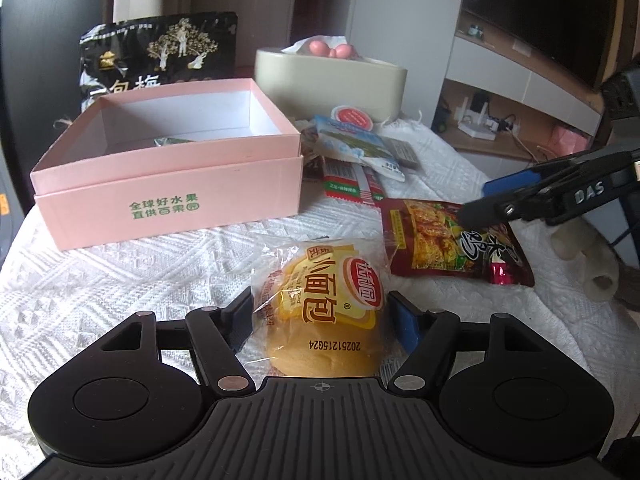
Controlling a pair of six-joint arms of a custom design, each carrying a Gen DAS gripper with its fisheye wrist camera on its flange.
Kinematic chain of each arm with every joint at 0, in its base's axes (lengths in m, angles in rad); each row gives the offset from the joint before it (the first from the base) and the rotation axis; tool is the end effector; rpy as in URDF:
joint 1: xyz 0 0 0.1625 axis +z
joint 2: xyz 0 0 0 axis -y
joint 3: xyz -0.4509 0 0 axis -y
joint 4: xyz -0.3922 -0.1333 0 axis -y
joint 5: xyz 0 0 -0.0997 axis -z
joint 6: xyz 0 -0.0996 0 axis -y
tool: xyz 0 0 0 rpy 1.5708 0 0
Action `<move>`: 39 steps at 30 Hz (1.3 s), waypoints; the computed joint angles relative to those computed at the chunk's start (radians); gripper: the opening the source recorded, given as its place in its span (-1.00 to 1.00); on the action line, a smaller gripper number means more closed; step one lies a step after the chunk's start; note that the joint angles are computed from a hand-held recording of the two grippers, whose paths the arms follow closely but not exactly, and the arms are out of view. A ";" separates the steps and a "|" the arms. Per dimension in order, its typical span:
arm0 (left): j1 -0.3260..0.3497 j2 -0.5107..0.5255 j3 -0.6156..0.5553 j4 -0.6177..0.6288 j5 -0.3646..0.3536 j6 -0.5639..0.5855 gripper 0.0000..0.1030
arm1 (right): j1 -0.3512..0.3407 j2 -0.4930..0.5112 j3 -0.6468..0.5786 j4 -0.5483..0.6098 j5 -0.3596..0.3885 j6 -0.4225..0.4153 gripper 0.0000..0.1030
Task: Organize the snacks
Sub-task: 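Lift the bread bun with the left gripper while the right gripper lifts the red packet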
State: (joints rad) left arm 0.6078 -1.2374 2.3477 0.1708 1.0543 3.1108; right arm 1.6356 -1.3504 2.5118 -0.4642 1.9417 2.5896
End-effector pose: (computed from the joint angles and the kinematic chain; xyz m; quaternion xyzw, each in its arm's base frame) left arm -0.1019 -0.2932 0.1257 0.3970 0.8712 -0.2431 0.1556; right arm 0.1140 -0.2550 0.1067 0.1960 -0.8722 0.3632 0.2624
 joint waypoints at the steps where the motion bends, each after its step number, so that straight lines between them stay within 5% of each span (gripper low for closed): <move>1: 0.006 -0.003 -0.004 0.005 0.006 -0.002 0.42 | -0.006 0.016 -0.014 0.020 -0.015 -0.005 0.87; 5: 0.079 -0.025 -0.049 0.051 0.080 -0.041 0.34 | -0.007 0.078 -0.056 0.010 0.011 -0.019 0.87; 11: 0.175 -0.024 -0.128 0.131 0.189 -0.125 0.33 | -0.070 0.048 -0.085 0.175 -0.073 0.113 0.86; 18: 0.143 -0.020 -0.108 0.112 0.154 -0.132 0.33 | 0.110 0.086 -0.060 0.107 0.086 0.052 0.86; 22: 0.137 -0.028 -0.095 0.098 0.147 -0.128 0.33 | 0.240 0.168 -0.037 -0.164 0.304 -0.109 0.86; 26: 0.128 -0.031 -0.085 0.088 0.139 -0.123 0.33 | 0.197 0.174 -0.060 -0.081 0.196 -0.155 0.86; 30: 0.123 -0.034 -0.079 0.081 0.134 -0.118 0.33 | 0.150 0.223 -0.098 -0.042 0.202 -0.181 0.86; 35: 0.122 -0.035 -0.075 0.077 0.131 -0.114 0.33 | 0.023 0.167 -0.110 0.097 0.040 -0.069 0.91; 39: 0.112 -0.032 -0.072 0.074 0.118 -0.113 0.33 | 0.036 0.173 -0.094 0.067 0.051 -0.098 0.91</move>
